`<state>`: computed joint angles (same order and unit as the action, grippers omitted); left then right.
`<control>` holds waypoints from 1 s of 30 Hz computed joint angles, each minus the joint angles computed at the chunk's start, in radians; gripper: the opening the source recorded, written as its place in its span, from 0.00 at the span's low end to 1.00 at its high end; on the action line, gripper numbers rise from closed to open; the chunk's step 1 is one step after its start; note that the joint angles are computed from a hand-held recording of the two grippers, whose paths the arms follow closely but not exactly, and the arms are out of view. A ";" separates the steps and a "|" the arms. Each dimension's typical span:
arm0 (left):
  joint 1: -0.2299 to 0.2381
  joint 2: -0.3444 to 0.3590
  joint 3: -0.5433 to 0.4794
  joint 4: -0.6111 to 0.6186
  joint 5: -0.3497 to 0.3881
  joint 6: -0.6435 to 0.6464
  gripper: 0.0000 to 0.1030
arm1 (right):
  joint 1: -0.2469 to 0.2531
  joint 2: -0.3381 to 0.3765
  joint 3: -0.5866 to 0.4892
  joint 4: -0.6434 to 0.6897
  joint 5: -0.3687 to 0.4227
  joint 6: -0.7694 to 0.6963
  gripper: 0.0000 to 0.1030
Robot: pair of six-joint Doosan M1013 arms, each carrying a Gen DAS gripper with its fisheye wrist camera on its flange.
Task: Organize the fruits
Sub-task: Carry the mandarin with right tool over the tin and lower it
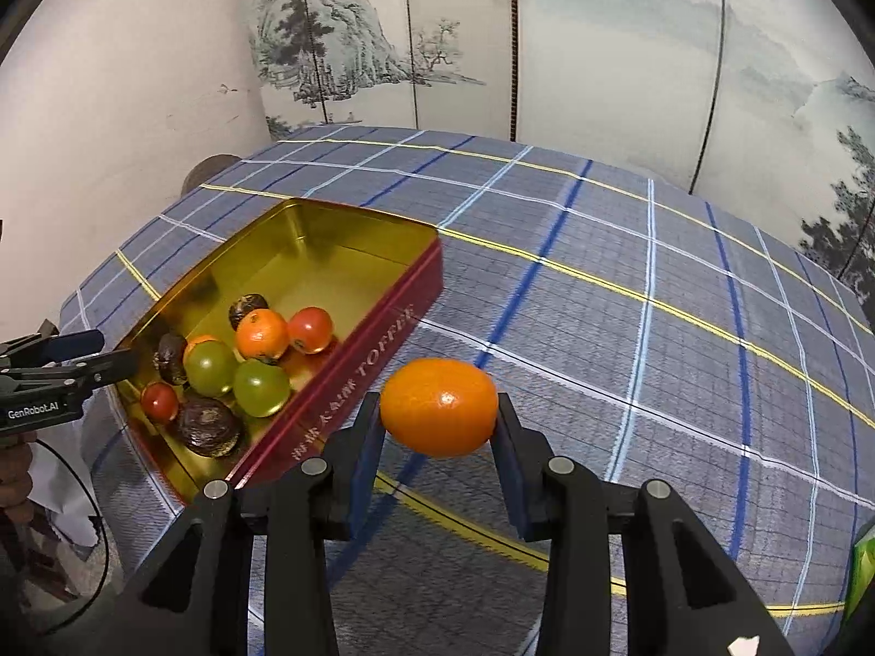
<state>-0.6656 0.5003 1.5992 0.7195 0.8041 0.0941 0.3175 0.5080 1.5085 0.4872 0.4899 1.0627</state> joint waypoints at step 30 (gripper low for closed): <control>0.007 -0.015 0.028 0.013 0.025 -0.050 0.70 | 0.068 0.036 -0.058 0.110 0.096 -0.183 0.35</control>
<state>-0.6588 0.4854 1.6267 0.7323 0.8286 0.0437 0.3856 0.5436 1.4510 0.5968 0.5858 0.8794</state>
